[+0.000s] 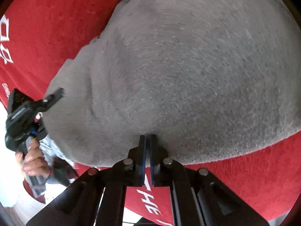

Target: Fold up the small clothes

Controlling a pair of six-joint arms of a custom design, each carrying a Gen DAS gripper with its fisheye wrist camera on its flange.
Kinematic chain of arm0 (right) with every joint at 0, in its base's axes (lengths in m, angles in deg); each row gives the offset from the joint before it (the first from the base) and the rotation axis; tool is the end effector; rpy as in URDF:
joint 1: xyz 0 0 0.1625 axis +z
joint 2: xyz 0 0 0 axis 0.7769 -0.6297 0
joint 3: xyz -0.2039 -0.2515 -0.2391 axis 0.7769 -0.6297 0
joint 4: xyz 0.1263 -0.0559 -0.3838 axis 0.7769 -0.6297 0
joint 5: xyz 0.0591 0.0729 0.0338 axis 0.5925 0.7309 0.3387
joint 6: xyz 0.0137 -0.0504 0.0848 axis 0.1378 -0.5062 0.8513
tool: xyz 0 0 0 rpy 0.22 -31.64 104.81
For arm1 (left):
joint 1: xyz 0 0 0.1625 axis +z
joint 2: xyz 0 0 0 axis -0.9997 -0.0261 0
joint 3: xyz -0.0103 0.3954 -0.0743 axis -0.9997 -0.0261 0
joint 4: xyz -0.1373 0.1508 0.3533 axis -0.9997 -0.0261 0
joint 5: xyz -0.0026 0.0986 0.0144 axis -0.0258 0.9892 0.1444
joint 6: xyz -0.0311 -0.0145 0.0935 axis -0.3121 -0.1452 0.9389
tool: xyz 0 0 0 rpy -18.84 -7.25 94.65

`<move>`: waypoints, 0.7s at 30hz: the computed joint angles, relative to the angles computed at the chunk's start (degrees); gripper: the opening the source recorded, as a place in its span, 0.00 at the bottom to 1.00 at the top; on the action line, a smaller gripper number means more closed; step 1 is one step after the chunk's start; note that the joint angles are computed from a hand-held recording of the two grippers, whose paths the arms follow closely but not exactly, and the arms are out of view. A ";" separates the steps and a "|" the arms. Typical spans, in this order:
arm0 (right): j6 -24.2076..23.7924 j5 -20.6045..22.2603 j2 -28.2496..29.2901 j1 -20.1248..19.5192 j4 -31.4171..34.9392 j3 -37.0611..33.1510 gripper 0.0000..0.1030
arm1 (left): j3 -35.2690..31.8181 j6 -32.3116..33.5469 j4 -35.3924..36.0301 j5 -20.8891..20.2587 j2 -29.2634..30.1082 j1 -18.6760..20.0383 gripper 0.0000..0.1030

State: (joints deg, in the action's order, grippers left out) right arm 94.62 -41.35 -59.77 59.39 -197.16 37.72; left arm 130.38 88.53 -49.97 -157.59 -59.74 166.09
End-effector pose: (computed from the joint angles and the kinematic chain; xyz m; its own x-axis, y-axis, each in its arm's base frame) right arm 0.3099 -0.5315 -0.1045 -0.8132 0.5704 -0.1150 0.5623 0.7195 -0.4075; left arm -0.0187 -0.7373 0.3198 -0.9638 0.2594 -0.0613 0.2409 0.9461 0.2163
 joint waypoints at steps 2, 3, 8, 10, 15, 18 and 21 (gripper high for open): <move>0.23 2.04 0.34 -0.92 -3.66 1.13 0.02 | 2.68 0.37 -1.47 -2.12 -1.20 -1.91 0.14; 0.44 2.92 0.44 -1.30 -5.32 1.79 0.02 | 4.41 0.40 -2.82 -3.55 -1.76 -3.24 0.14; 3.38 8.82 1.71 -3.61 -17.31 5.64 0.02 | 11.04 0.81 -9.11 -4.11 -2.29 -9.76 0.14; 4.61 10.65 1.93 -4.35 -22.51 7.53 0.03 | 12.98 0.62 -10.61 -2.21 -1.66 -11.60 0.14; 5.88 10.17 -0.27 -5.09 -30.92 13.40 0.06 | 21.33 -0.81 -15.05 6.23 -0.02 -15.56 0.14; 5.29 5.11 -3.37 -4.41 -34.42 17.54 0.06 | 24.59 -0.09 -16.88 9.09 -0.58 -16.14 0.15; 3.50 2.86 -5.87 -5.34 -39.23 21.32 0.07 | 27.60 2.30 -19.58 10.63 -2.16 -17.21 0.15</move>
State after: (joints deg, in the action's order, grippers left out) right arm 98.12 -38.49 -65.64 54.05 -236.39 59.05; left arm 157.98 90.83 -69.55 -146.95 -61.90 148.88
